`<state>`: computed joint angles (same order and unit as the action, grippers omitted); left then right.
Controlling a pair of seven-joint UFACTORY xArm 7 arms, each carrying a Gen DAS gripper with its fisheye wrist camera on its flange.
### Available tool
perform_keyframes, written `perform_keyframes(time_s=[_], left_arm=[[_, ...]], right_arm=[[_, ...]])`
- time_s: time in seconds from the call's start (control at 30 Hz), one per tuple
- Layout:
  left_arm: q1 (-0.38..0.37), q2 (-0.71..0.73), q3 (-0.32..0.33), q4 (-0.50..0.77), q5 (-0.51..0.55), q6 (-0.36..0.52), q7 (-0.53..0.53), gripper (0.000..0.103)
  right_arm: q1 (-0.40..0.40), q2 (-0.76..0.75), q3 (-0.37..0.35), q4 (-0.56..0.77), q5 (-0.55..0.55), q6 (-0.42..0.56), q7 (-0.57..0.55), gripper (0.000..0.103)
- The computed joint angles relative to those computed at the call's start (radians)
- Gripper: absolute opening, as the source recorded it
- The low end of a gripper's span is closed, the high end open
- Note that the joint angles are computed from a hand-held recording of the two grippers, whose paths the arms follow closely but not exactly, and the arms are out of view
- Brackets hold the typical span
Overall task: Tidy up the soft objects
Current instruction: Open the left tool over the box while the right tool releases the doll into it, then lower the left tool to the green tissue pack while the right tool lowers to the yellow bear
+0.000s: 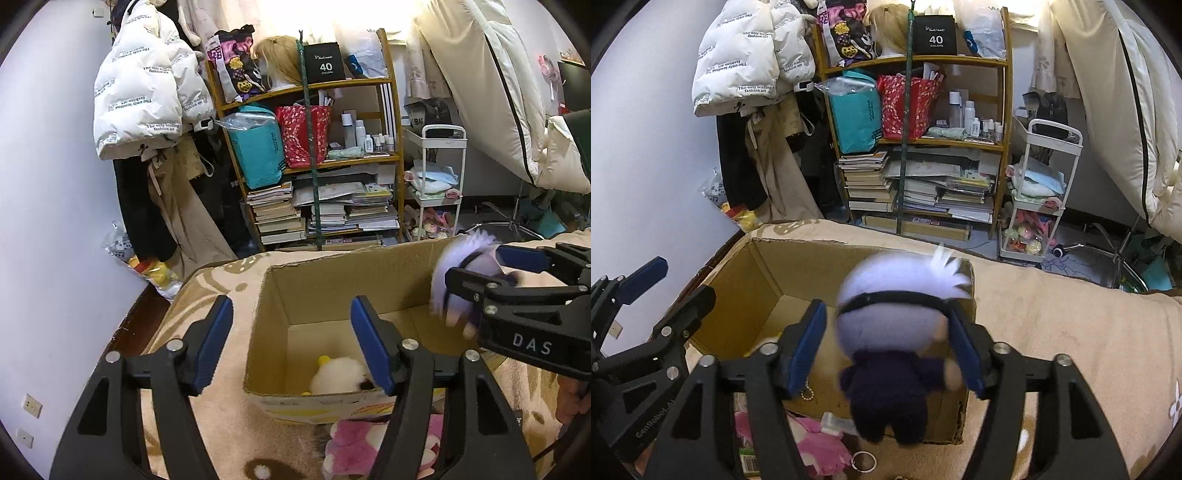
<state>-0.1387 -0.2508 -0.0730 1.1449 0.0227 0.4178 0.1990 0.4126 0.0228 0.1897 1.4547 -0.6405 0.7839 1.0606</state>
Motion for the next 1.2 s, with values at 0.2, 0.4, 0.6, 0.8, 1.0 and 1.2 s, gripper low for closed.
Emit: perform_keyframes(time_s=[0.2,0.4,0.6,0.8,1.0,1.2], left_arm=[[0.018,-0.04,0.009,-0.017,0.002,0.047,-0.035,0.08],[0.033,-0.092,0.017,-0.049,0.01,0.083,-0.03,0.089],[0.031,-0.162,0.023,-0.085,0.009,0.123,0.009,0.089],[0.026,-0.231,0.025,-0.123,0.002,0.173,0.036,0.091],[0.022,-0.285,0.035,-0.139,-0.022,0.261,0.061,0.091],[0.033,-0.345,0.033,-0.17,-0.014,0.337,0.069,0.091]], right_arm=[[0.003,-0.027,0.012,-0.009,-0.036,0.013,0.009,0.095],[0.009,-0.06,0.035,-0.024,-0.058,0.065,0.031,0.103],[0.011,-0.118,0.076,-0.056,-0.071,0.112,0.028,0.103],[0.006,-0.177,0.114,-0.082,-0.053,0.147,0.03,0.103],[0.0,-0.224,0.153,-0.104,0.004,0.195,0.023,0.103],[0.005,-0.253,0.177,-0.13,0.066,0.228,0.01,0.103]])
